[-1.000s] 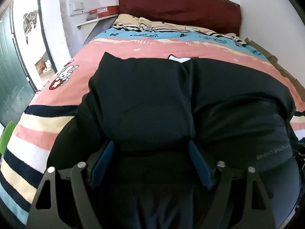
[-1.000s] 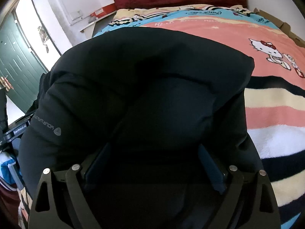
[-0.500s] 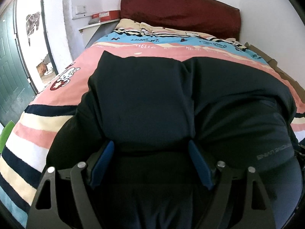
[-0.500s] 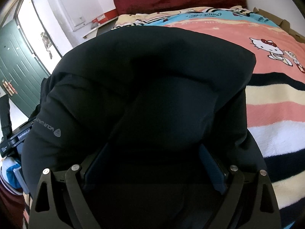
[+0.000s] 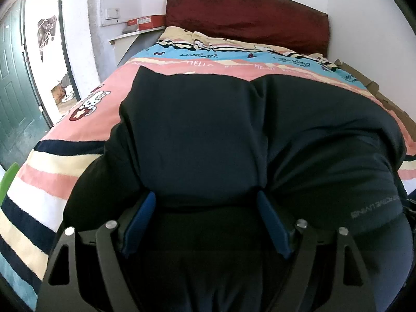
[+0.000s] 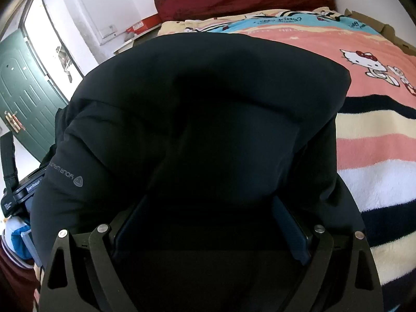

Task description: Fold large clothes

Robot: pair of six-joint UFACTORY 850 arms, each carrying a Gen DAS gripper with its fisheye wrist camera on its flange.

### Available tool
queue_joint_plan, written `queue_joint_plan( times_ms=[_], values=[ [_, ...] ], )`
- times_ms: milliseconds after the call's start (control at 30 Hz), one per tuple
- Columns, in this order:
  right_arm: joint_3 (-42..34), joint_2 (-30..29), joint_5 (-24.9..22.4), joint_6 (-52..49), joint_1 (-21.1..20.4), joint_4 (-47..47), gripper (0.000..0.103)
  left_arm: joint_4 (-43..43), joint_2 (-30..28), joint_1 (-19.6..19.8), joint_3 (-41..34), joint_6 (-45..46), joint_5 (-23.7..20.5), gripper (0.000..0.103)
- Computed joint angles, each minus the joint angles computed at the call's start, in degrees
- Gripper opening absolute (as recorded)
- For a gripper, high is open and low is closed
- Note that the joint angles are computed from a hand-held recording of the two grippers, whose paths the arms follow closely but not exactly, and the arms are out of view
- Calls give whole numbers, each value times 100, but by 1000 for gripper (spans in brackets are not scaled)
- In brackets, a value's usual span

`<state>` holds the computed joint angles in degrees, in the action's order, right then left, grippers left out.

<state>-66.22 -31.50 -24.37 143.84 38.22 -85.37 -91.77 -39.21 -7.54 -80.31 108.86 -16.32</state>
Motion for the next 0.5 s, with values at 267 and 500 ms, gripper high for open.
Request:
queue_joint_plan(
  times_ms=[267,500],
  values=[
    [19,-5,7,124,-3,-110,92,-146,6,-8,25,136,3,80],
    [10,-13,17,38,-6,-16,92,-68,-3,-4,15,79,23,80]
  ],
)
